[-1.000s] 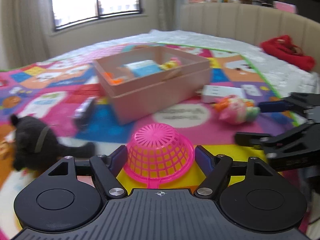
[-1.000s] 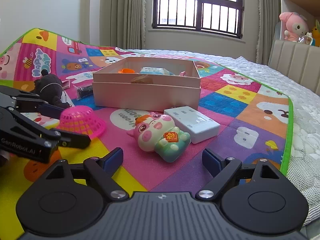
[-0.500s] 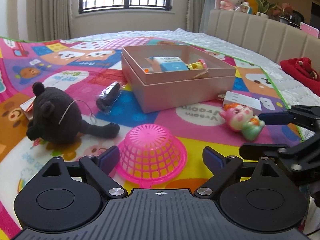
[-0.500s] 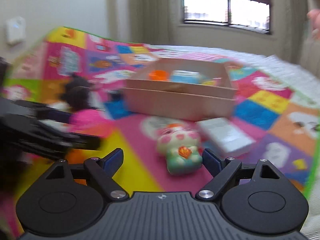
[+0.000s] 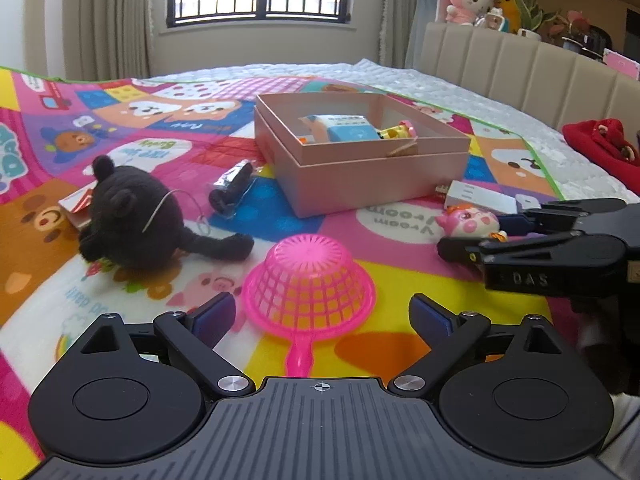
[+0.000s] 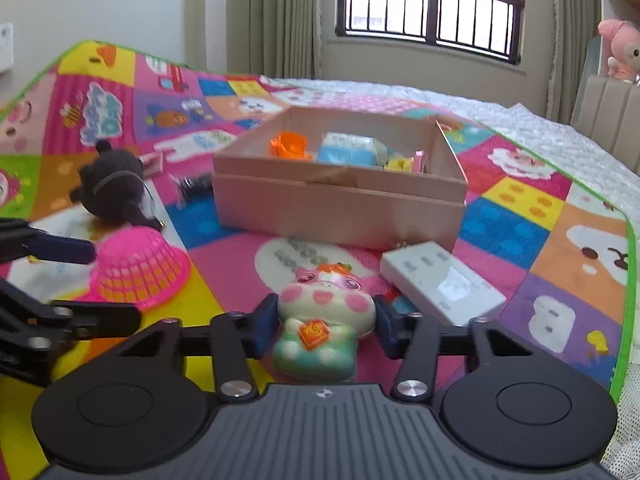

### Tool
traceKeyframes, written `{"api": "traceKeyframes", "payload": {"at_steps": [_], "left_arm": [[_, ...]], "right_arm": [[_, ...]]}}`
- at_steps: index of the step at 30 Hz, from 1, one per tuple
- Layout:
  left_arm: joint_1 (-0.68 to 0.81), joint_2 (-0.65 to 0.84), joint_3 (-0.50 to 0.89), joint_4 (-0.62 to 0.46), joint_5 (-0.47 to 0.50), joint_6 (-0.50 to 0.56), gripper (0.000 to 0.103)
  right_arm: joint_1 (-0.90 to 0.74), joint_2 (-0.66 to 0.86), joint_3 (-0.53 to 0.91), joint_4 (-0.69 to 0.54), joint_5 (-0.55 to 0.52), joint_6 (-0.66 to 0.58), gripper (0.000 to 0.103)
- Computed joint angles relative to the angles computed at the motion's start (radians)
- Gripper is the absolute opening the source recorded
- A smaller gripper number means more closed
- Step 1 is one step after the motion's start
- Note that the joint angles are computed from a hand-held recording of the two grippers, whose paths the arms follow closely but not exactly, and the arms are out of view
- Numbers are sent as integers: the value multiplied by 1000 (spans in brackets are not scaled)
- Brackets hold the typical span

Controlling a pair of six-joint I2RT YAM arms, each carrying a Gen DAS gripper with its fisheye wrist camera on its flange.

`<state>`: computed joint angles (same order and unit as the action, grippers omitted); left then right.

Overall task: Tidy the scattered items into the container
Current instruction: 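Grasp the pig figurine with the right tool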

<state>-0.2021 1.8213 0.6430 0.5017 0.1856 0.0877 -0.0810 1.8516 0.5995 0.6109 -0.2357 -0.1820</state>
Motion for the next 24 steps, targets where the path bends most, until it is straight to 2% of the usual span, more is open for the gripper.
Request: {"api": "traceKeyframes", "payload": {"at_steps": [3, 6, 12, 15, 17, 19, 21, 24], "left_arm": [[22, -49, -54, -4, 31, 21, 97], [41, -91, -83, -52, 90, 37, 97], [21, -179, -180, -24, 7, 110, 96], [58, -217, -202, -47, 10, 128, 89], [79, -219, -199, -56, 11, 124, 78], [95, -197, -183, -52, 21, 106, 74], [97, -165, -153, -46, 49, 91, 75], [69, -103, -85, -30, 59, 103, 81]], "right_arm": [[-13, -9, -22, 22, -18, 0, 49], [-18, -2, -35, 39, -14, -11, 49], [-5, 23, -69, 129, 14, -23, 49], [-3, 28, -77, 149, 20, -28, 50], [-3, 27, -77, 147, 20, -27, 50], [-2, 25, -76, 145, 23, -26, 52], [0, 24, -76, 144, 29, -26, 55], [-1, 23, -76, 143, 30, -26, 56]]}}
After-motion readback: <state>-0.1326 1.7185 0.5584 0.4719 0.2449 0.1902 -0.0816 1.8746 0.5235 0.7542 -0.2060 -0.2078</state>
